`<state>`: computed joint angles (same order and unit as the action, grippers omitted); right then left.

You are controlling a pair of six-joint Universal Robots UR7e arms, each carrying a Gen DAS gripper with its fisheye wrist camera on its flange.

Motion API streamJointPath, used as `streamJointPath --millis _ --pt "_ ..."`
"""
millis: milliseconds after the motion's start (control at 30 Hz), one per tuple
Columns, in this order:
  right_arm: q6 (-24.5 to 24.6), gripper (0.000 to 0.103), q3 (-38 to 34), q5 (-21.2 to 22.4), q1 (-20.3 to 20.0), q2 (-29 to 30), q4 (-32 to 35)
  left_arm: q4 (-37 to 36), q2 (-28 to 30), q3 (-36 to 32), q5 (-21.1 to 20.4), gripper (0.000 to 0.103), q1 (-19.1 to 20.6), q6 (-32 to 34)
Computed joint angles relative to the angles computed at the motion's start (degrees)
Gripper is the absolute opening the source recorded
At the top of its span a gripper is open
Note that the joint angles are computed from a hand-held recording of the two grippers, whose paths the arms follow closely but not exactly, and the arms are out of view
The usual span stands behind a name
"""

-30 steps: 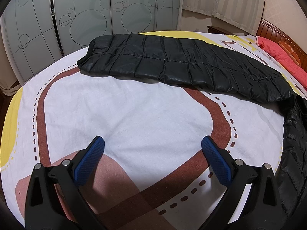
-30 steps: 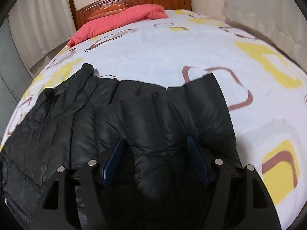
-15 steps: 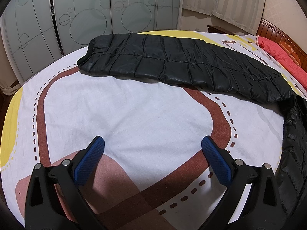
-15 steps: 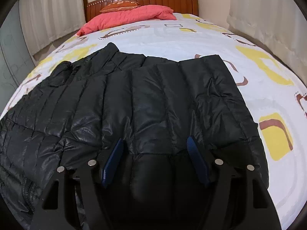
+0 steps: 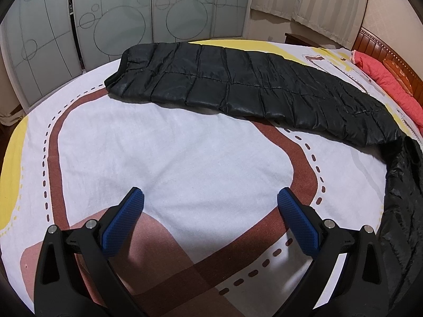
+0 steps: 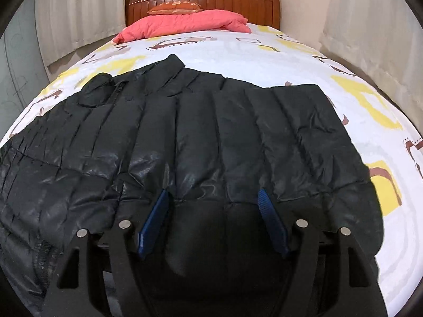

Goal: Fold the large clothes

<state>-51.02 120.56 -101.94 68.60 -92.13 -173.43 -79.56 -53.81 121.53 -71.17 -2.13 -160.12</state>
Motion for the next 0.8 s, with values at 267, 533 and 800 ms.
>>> streamJointPath --millis 267,533,800 --pt "0.71 0.07 0.1 1.68 -0.68 -0.37 0.52 -0.19 -8.89 9.27 5.82 0.101 -10.99 -17.71" --pt "0.62 0.07 0.75 3.34 -1.53 -0.74 -0.09 9.61 -17.42 14.77 6.68 0.101 -11.87 -32.07" --pt "0.47 0.07 0.81 3.57 -1.62 -0.8 -0.15 14.01 -20.29 17.17 2.58 0.026 -14.21 -42.2"
